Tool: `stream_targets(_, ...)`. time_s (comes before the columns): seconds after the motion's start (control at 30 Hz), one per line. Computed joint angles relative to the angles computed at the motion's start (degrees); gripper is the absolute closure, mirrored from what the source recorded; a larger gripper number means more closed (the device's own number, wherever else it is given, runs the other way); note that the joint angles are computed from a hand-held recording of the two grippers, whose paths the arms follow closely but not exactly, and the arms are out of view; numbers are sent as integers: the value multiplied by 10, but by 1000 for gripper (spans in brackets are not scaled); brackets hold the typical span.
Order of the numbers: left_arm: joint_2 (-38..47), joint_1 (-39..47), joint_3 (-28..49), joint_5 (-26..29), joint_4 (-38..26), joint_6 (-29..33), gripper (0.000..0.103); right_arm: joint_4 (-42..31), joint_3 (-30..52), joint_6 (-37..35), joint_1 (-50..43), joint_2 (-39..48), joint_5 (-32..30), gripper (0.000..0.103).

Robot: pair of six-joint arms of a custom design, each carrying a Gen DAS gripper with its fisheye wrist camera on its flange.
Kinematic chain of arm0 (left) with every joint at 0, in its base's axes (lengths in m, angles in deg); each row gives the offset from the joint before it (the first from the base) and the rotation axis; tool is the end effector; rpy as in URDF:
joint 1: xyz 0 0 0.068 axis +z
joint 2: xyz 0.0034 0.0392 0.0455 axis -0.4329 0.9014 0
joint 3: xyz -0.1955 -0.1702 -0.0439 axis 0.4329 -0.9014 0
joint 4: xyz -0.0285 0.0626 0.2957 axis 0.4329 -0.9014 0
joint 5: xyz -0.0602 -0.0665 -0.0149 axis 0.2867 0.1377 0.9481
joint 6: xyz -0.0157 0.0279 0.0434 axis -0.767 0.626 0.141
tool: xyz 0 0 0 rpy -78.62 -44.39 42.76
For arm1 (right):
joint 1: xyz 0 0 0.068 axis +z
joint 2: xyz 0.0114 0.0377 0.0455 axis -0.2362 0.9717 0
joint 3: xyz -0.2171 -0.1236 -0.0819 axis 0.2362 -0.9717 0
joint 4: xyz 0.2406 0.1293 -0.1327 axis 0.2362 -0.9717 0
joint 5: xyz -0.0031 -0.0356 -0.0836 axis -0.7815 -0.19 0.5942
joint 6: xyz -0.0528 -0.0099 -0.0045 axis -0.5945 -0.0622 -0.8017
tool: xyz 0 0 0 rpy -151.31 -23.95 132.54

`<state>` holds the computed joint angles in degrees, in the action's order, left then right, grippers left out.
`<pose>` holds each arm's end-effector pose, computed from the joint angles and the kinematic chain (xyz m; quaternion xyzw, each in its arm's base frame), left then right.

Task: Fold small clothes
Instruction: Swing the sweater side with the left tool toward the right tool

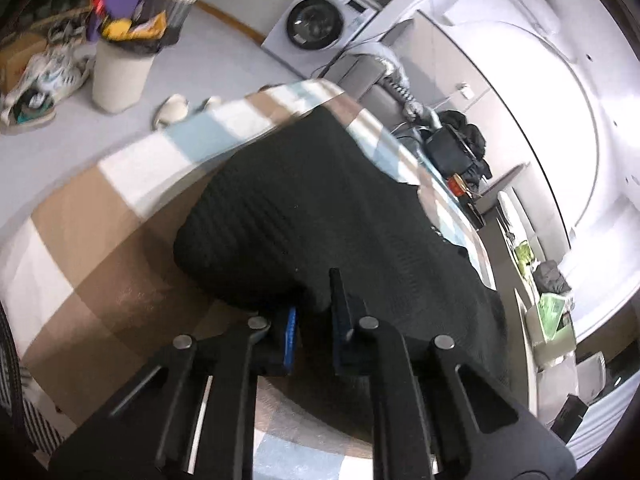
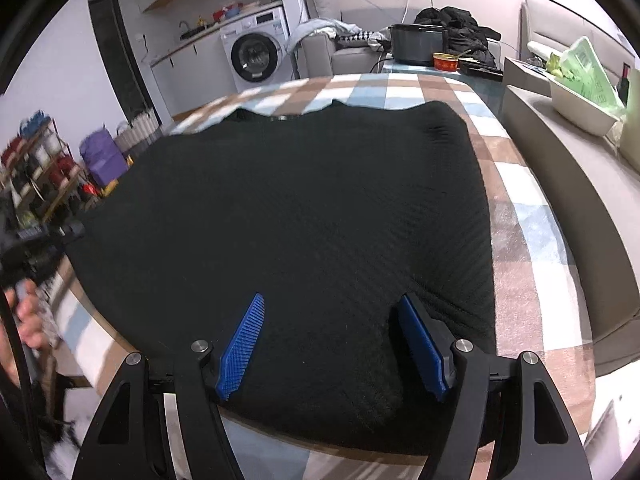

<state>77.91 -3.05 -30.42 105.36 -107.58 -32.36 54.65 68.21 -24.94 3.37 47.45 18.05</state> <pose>0.2524 0.0794 0.1725 -0.0995 0.8911 -0.2884 0.3361 0.1552 0.0389 0.1202 0.1321 0.9277 0.0261 0.3481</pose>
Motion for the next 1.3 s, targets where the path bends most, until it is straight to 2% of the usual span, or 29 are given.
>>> stream_targets(0.13,-42,-32,-2,-1,28,-17,95,11,12,2,38,49,40,32)
stream_targets(0.23,-86,-77,5,-15,41,-11,95,21,10,-4,36,59,39,31)
stream_targets(0.37,-110,-183,49,-51,39,3,99,22,2,-14,18,44,20,31)
stream_targets(0.57,-64,-417,126,-119,39,41,99,0,-9,-40,-49,-21,-50,31)
stream_targets(0.63,-33,-493,135,-116,29,58,99,-20,-9,-46,-72,-48,-62,31)
stream_targets(0.77,19,-597,135,-90,-32,139,99,-53,-14,-61,-117,-92,-83,31)
stream_targets(0.87,21,-650,100,-147,-59,181,98,-72,-17,-67,-144,-117,-95,31)
stream_targets(0.97,4,-633,68,-136,-69,193,97,-83,-17,-75,-154,-131,-99,31)
stream_targets(1.03,-11,-593,57,-113,-82,203,87,-92,-15,-78,-160,-141,-100,31)
stream_targets(1.1,-30,-555,37,-99,-79,201,72,-121,-17,-78,-184,-185,-130,31)
stream_targets(1.17,-33,-498,30,-82,-73,202,65,-104,-12,-82,-222,-176,-173,31)
stream_targets(1.3,17,-420,61,-77,-57,189,62,-39,10,-72,-233,-106,-213,31)
